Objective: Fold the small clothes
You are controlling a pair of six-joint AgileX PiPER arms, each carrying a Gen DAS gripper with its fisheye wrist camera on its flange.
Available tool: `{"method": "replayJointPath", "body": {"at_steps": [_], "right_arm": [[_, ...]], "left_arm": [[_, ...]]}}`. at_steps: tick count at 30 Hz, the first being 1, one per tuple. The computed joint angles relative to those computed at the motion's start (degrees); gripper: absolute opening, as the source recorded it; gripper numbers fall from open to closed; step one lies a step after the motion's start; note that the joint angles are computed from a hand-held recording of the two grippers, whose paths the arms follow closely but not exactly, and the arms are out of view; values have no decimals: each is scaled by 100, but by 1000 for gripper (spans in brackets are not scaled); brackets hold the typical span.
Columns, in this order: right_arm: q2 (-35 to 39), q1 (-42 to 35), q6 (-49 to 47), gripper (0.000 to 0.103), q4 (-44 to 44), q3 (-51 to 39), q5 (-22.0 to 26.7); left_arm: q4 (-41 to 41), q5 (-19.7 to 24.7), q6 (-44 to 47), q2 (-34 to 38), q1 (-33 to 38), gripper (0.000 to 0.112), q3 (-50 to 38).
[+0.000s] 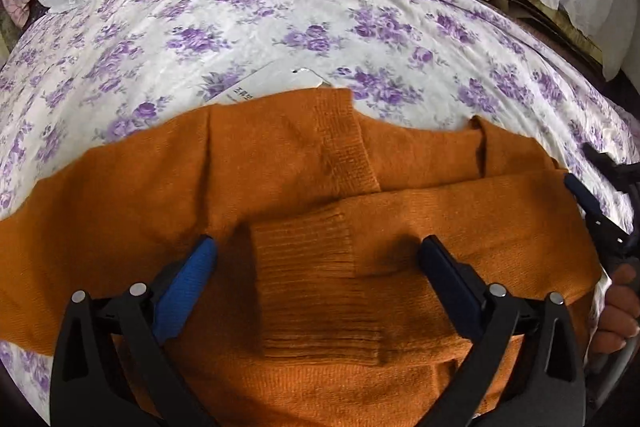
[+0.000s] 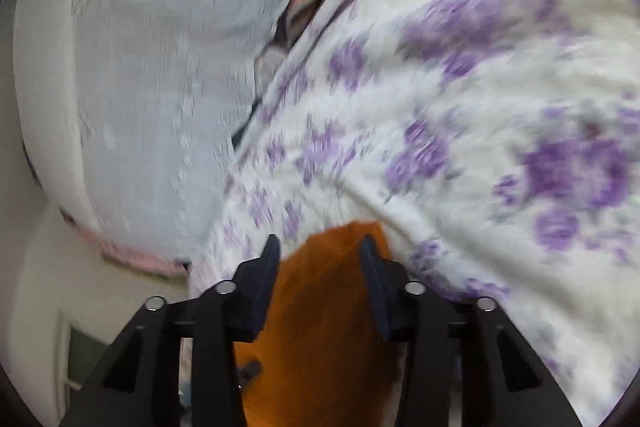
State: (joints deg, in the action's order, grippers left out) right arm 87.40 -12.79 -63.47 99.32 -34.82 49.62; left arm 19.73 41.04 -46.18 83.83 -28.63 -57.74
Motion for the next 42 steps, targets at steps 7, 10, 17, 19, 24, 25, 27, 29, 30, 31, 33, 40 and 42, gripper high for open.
{"method": "replayJointPath", "body": {"at_steps": [7,10,17,19,24,25,27,29,30,31,33,40,42], "right_arm": [[-980,193,189,65,-763,234,791],[-1104,558,349,66,-1271,515,330],[-1388,152,34,67,-1020,804,607],[-1544,288,-80,67,-1097,769,622],[-831,655,66,59,-1061,640,405],[-922,626,224,61,-1146,607,454],[-1100,611,238,68,-1053,489,605],[-1065,854,273,69,-882,231,458],[-986,879,279,69,-830,143,492],[-767,967,231,71,-678,-19,607],[-293,1090,113,75,-553,-326,787],[273,1162,-23,59,-462,-624,91],[-105,1160,-116,71,-409,-430,98]], "left_arm": [[388,-124,-392,-556,-92,99,199],[58,98,-69,-25,102,99,67],[295,189,-403,-461,-30,99,219],[140,83,-252,-668,40,99,309],[-128,137,-68,-331,427,99,429],[-192,142,-67,-453,453,99,449],[-101,183,-226,-705,390,98,445],[-228,-69,-154,-1036,372,98,553],[-452,-199,43,-1141,381,98,584],[-730,-342,330,-1198,413,98,622],[-1204,-601,888,-1136,376,98,696],[335,-21,-195,-178,-473,99,291],[469,70,-466,-410,-583,99,329]]}}
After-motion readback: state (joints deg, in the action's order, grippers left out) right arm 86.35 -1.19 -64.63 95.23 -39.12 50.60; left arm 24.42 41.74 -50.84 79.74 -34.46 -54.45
